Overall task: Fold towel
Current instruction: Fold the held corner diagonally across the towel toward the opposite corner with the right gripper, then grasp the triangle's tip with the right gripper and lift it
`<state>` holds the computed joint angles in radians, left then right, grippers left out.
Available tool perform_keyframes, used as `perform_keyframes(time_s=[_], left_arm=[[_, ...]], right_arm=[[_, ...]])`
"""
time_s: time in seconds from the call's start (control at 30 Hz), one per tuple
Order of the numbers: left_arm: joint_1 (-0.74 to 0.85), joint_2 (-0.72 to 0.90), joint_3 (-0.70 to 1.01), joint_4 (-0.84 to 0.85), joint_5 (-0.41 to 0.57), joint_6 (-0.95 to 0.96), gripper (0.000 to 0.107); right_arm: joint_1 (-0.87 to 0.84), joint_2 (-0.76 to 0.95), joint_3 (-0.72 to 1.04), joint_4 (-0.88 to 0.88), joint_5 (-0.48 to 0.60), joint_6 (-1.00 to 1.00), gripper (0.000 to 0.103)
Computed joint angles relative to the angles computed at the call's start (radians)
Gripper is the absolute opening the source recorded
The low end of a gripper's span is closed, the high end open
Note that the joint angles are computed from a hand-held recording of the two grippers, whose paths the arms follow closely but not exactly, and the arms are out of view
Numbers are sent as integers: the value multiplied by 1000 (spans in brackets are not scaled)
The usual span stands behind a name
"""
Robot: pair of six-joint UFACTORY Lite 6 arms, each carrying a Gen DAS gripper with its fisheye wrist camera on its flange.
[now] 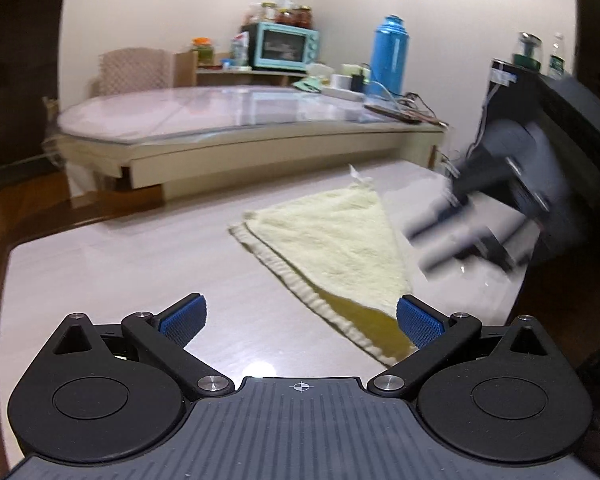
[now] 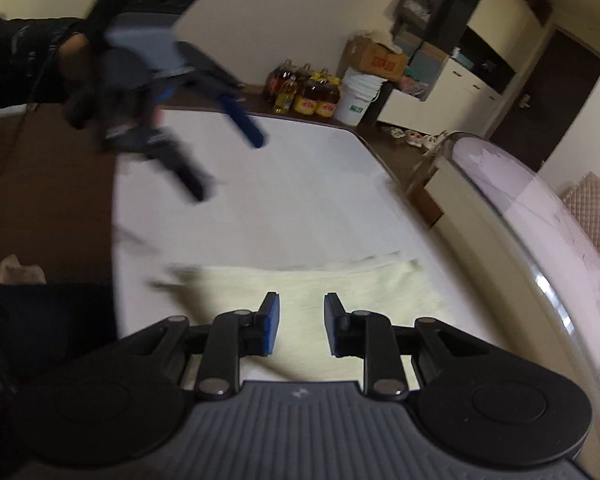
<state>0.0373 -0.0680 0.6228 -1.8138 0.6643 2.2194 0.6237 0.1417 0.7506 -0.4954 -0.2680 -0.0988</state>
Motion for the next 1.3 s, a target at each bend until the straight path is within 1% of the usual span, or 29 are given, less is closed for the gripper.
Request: perform_keyframes(time_s=[0.07,0.13,0.2,0.27,0.47,0.53,0.67,0.7,0.73,0.77,0.8,0.83,0.87,0.93,1.0,1.07,1.13,1.17,1.2,1.27,1.3], left_arm=[[12,-19,-11,13,1,-14,103],[15,-33,-19,27,-2,-25,103],[10,-49,-30,45,-5,-36,103],[4,-66,-41,60,-5,-42,103],[4,-88,-53,132,7,-80,103],[14,-86,-43,185,26,-111,103],[17,-82,-37,191,25,-106,103],[18,-81,-35,192,26,-107,103],[18,-80,-34,191,26,-105,103],[18,-73,-28,189,25,-101,103],[17,-71,-25,191,22,-102,103],[15,-68,-19,197,22,-109,103],[14,-58,-6,209,26,-118,103],[16,-42,19,241,35,-134,103],[14,4,85,314,56,-169,103],[16,76,186,415,110,-216,103],[13,147,278,480,156,-226,103],[1,208,359,522,185,-220,103],[-8,238,398,541,191,-217,103],[-45,370,576,623,229,-228,103],[-53,411,632,649,249,-235,103]], right_arm=[[55,-1,-52,209,-44,-175,32],[113,19,-80,419,-107,-342,33],[188,56,-84,628,-167,-488,37],[252,93,-71,818,-214,-632,38],[345,169,-36,1037,-303,-836,38],[359,193,-17,1081,-314,-906,39],[375,241,16,1128,-344,-995,37],[377,252,24,1128,-348,-1000,37],[377,264,34,1124,-349,-1006,32],[378,279,45,1119,-347,-1010,25],[379,294,55,1115,-348,-1011,21],[378,307,63,1107,-349,-1007,11],[373,310,60,1083,-356,-985,8],[351,293,39,1004,-370,-893,7],[303,238,-5,862,-362,-712,7],[228,155,-38,689,-302,-503,6],[148,106,-41,518,-252,-294,6],[108,95,-37,417,-241,-189,6],[68,87,-34,315,-237,-84,6],[-17,76,-28,107,-248,125,6],[-48,73,-19,2,-246,225,6]])
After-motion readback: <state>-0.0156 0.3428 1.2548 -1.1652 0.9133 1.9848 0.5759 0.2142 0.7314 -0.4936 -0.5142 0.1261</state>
